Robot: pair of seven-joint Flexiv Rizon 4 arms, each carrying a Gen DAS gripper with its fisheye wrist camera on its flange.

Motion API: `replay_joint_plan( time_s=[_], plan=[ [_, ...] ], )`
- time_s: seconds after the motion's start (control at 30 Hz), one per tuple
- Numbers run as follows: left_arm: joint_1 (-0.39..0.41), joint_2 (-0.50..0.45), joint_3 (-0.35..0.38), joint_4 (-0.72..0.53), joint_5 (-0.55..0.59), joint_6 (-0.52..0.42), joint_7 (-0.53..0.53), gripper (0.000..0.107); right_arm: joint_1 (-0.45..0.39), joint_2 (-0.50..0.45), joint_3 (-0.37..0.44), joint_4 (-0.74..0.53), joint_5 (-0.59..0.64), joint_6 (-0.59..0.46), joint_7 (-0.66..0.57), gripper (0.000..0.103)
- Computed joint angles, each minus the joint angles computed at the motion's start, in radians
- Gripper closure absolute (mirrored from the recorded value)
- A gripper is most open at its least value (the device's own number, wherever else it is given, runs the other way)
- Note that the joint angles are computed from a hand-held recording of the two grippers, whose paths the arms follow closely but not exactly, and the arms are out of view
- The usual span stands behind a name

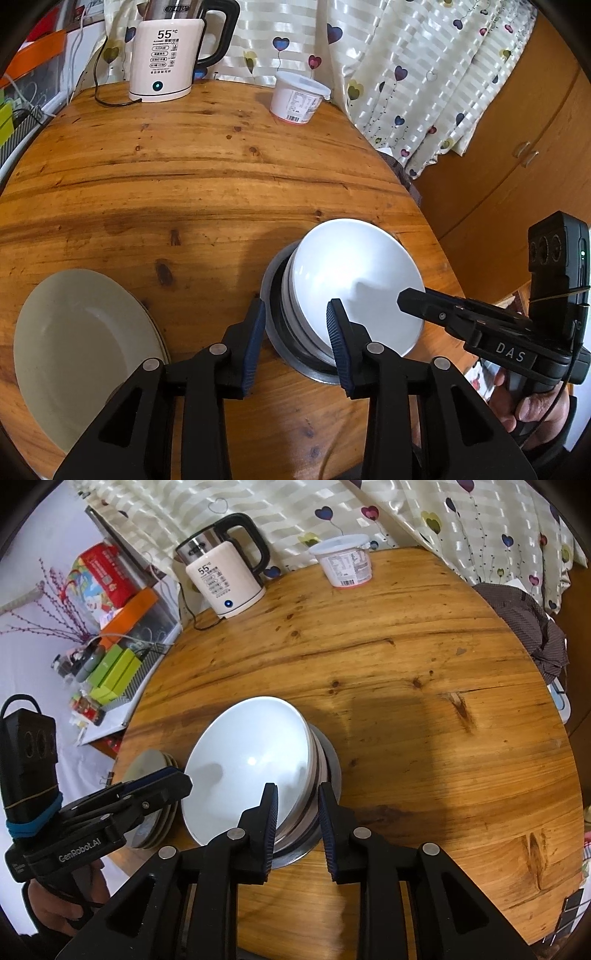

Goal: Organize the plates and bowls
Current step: 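Open both grippers to release the bowl in the stack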

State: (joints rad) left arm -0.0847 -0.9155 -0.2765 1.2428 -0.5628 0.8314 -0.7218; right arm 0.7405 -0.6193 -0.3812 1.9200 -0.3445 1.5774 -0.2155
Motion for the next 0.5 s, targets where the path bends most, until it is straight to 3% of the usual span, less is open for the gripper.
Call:
replay_joint_plan(
  time_s=[0.5],
  plan=[
    [0.006, -0.001, -0.01, 0.011, -0.017, -0.009, 0.014, 0.071, 0.001, -0.003, -0.004, 0.0, 0.006, 0.004, -0.008, 0.081]
  ],
)
